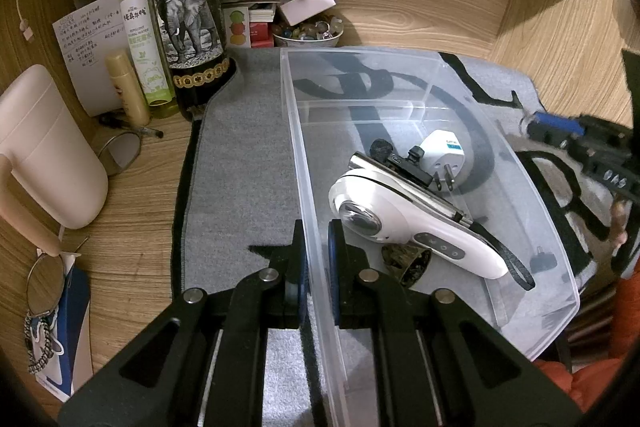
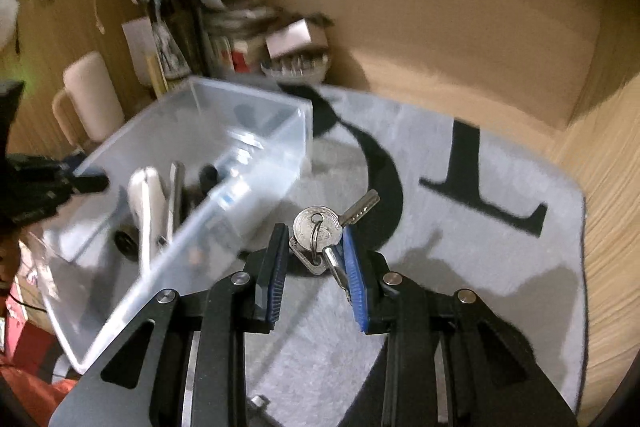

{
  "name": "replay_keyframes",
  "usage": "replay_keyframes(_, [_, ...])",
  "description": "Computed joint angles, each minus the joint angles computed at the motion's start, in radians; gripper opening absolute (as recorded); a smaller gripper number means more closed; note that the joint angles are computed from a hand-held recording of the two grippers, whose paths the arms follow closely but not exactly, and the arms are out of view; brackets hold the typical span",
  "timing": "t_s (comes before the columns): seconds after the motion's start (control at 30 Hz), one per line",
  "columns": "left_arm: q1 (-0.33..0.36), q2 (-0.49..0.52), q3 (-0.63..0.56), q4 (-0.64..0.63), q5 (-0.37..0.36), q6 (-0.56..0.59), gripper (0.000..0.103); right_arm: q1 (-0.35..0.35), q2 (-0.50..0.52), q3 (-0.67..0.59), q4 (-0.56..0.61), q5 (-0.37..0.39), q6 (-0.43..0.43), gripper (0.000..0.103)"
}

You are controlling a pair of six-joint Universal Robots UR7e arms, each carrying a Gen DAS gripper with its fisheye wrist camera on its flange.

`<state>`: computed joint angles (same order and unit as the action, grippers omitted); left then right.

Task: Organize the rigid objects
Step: 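Reach the right tool to the keys on the rug and grasp them, then carry the keys into the clear box and open the right tool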

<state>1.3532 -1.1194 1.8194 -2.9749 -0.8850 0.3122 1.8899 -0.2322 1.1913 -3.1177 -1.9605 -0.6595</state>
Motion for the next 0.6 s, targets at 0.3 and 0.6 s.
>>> replay_keyframes(0.3, [0.000, 0.000, -0.001, 0.000, 0.000, 0.000, 0.008, 0.043, -0.024, 0.036, -0.095, 0.076, -0.050, 0.025])
replay_keyframes(0.6, [0.000, 0.000, 0.000, 0.000, 0.000, 0.000, 0.008, 0.078, -0.020, 0.030, -0.082, 0.178, -0.089, 0.025])
